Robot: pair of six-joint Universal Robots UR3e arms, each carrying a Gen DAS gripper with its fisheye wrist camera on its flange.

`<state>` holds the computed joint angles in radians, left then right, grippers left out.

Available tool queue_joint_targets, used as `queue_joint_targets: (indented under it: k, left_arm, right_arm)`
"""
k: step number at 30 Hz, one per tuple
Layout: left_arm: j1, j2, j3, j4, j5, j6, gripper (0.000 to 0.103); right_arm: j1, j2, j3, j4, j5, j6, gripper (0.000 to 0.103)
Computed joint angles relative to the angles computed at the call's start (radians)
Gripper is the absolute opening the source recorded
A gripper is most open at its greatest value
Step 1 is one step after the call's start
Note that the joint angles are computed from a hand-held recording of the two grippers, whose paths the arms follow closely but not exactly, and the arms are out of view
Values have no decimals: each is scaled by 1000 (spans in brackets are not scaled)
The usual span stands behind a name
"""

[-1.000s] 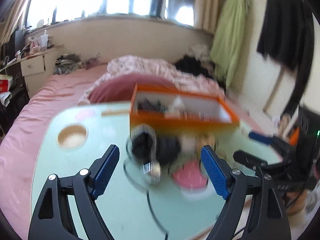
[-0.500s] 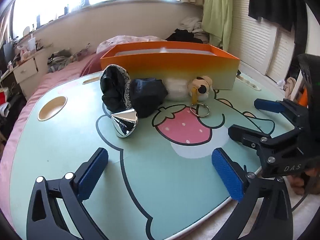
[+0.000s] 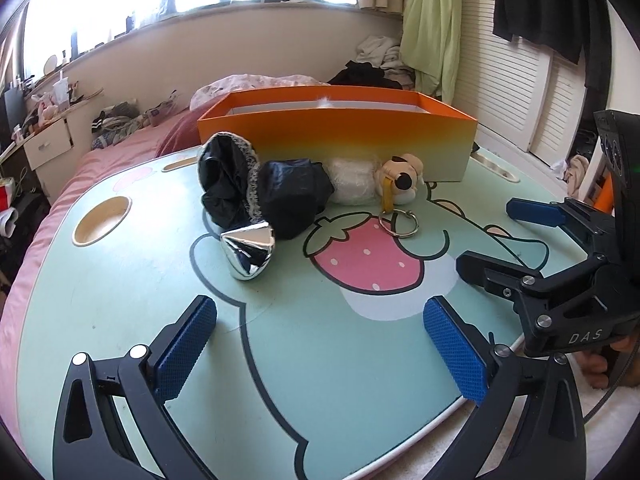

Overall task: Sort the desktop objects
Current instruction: 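Withdraw both grippers from the orange box, then grasp the silver cone with left gripper while right gripper grasps the figurine keychain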

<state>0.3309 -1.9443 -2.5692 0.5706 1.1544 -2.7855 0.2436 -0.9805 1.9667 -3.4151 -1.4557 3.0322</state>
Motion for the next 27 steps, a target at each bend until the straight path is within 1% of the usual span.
queue_joint_targets:
  k: [2, 3, 5, 6, 7, 8, 10, 11, 12, 14, 16, 18, 20, 21, 22, 23, 24, 25, 26, 27]
  left_arm:
    - [3, -1, -19, 53, 38, -30, 102]
    - [19, 13, -27, 51, 19, -26, 101]
    - [72, 59, -44, 16, -39, -26, 94]
    - [88, 81, -39, -18, -55, -28, 87]
    - [99, 111, -22, -89, -67, -26, 80]
    - [101, 130, 3, -163, -72, -22, 76]
    - [100, 157, 62, -321, -81, -25, 63]
    - [104, 162, 75, -348, -90, -28, 63]
    - [97, 162, 83, -348, -89, -40, 63]
    - [74, 152, 111, -339, -64, -64, 63]
    - [46, 137, 147, -348, -29, -80, 63]
    - [26, 117, 185, -365, 0, -97, 63]
    - [17, 102, 206, -371, 7, -89, 63]
    - [15, 99, 212, -376, 9, -76, 49]
    - [4, 97, 222, -396, 20, -53, 31]
    - [9, 104, 219, -406, 15, -33, 30]
    - [12, 112, 202, -394, 4, -22, 30]
    - [26, 127, 176, -381, -21, -6, 30]
    - [37, 141, 159, -378, -40, 3, 30]
    - [50, 158, 142, -377, -60, 13, 30]
  right_arm:
    - [-1, -3, -3, 6, 2, 0, 103]
    - [2, -3, -5, 7, -1, 1, 103]
    - [2, -2, -4, 4, -2, 1, 103]
    - [1, -2, -4, 5, -1, 1, 103]
    - [0, -2, -4, 5, 0, -1, 103]
    - [-3, -3, -1, 3, 2, -2, 103]
    - [-2, -2, -3, 4, 3, -2, 103]
    - [-3, -2, -1, 3, 4, -1, 103]
    - [-2, -1, -2, 3, 3, -2, 103]
    - [-3, -4, -4, 11, 2, -5, 103]
    - [-1, -23, -23, 58, 7, -6, 103]
    - [-7, -39, -55, 128, 44, -11, 103]
    - [-10, -47, -108, 186, 56, 8, 103]
    - [-4, -47, -133, 203, 48, 17, 103]
    - [5, -43, -168, 228, 37, 22, 102]
    - [22, -31, -233, 284, 13, 23, 100]
    - [30, -20, -273, 319, 5, 23, 92]
    - [34, -6, -332, 383, 15, 24, 85]
    - [34, 11, -385, 443, 31, 29, 81]
    - [32, 26, -421, 481, 44, 34, 75]
